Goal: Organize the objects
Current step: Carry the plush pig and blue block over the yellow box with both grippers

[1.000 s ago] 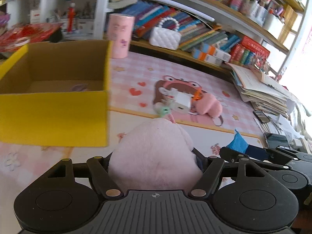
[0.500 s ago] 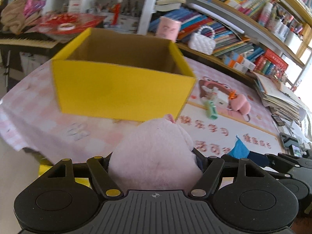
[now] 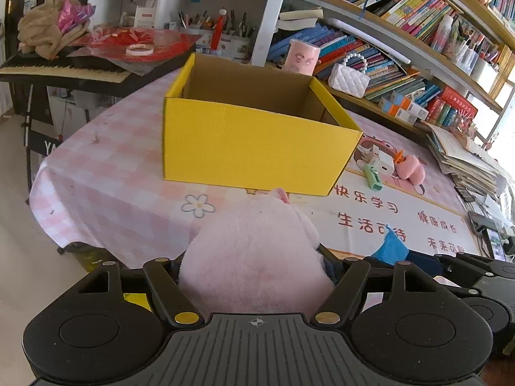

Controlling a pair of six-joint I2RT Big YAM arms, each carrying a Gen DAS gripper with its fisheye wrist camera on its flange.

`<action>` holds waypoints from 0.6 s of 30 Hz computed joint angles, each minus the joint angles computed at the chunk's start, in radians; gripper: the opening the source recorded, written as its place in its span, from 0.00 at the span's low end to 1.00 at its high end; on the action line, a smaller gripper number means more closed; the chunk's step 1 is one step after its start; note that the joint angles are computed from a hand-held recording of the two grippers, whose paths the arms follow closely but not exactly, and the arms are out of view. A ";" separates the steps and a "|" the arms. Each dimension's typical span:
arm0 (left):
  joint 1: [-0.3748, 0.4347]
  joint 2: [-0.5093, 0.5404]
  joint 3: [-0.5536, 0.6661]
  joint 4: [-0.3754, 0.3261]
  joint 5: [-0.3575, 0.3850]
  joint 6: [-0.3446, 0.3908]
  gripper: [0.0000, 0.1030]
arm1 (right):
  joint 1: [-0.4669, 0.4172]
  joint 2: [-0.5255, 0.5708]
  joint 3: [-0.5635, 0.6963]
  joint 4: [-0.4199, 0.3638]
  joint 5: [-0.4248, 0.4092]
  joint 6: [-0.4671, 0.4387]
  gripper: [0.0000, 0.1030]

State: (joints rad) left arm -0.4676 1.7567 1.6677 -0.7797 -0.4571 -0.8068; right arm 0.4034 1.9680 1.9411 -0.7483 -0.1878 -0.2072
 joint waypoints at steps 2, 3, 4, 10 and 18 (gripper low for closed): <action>0.001 -0.019 -0.025 0.011 -0.003 0.004 0.71 | 0.010 -0.016 -0.024 0.014 0.006 0.007 0.37; 0.001 -0.029 -0.038 0.016 -0.005 0.006 0.71 | 0.015 -0.023 -0.035 0.020 0.009 0.011 0.37; 0.001 -0.038 -0.049 0.020 -0.006 0.006 0.71 | 0.019 -0.029 -0.044 0.025 0.012 0.013 0.37; 0.005 -0.088 -0.115 0.045 -0.018 0.002 0.71 | 0.044 -0.052 -0.075 0.042 0.021 0.018 0.37; 0.012 -0.136 -0.175 0.064 -0.030 -0.005 0.71 | 0.072 -0.063 -0.088 0.047 0.024 0.010 0.37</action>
